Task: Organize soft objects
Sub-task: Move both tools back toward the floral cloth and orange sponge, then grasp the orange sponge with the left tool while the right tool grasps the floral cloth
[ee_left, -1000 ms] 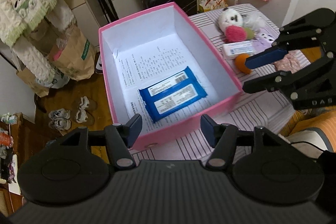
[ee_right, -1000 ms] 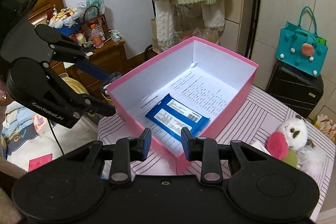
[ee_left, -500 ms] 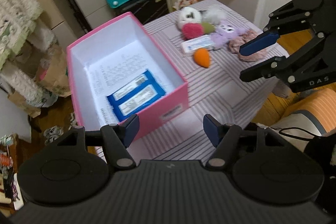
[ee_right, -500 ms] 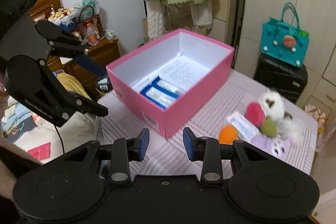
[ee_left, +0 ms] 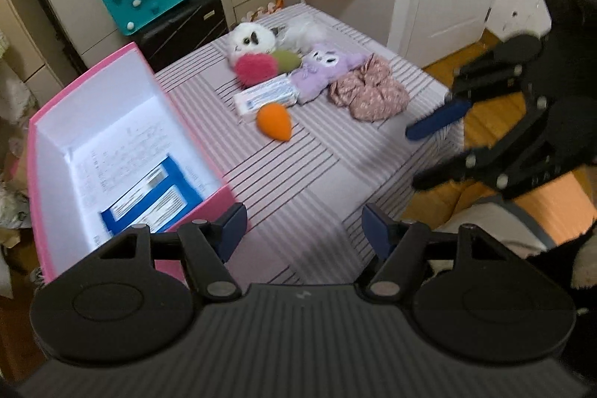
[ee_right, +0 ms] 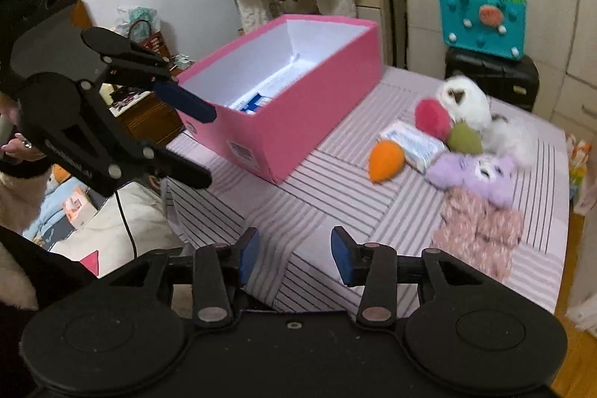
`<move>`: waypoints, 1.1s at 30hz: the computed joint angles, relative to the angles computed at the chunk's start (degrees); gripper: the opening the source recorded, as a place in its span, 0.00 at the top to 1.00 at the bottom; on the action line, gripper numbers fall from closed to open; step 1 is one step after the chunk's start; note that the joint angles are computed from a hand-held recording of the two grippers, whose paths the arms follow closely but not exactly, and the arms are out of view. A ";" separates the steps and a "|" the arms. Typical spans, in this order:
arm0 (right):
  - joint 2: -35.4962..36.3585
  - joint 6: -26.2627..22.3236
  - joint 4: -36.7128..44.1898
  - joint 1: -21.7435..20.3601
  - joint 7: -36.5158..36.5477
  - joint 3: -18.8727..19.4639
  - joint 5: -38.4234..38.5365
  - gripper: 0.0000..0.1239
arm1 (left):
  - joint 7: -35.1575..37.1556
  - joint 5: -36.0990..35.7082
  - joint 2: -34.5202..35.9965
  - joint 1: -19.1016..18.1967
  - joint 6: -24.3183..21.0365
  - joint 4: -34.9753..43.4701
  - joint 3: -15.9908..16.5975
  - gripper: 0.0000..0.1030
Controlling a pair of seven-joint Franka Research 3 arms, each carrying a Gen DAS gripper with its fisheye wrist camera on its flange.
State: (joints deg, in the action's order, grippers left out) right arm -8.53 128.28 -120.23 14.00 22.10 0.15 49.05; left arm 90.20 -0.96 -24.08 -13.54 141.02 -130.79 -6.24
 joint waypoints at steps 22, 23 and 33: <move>8.90 30.58 -2.73 0.51 -17.67 2.34 20.01 0.38 | -32.03 28.85 18.17 8.36 19.80 6.01 -8.48 0.35; 9.55 31.74 -2.35 0.51 -19.18 2.65 21.73 0.37 | -34.48 31.44 19.58 8.16 19.77 7.09 -8.33 0.35; 16.71 43.06 3.32 1.32 -46.77 6.21 43.27 0.28 | -51.69 46.06 29.77 3.85 15.33 15.55 -3.04 0.35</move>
State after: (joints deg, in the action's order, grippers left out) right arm 8.17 171.34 -116.91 15.31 -24.66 6.36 92.32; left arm 38.51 45.10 5.69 -9.69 156.35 -115.24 -9.29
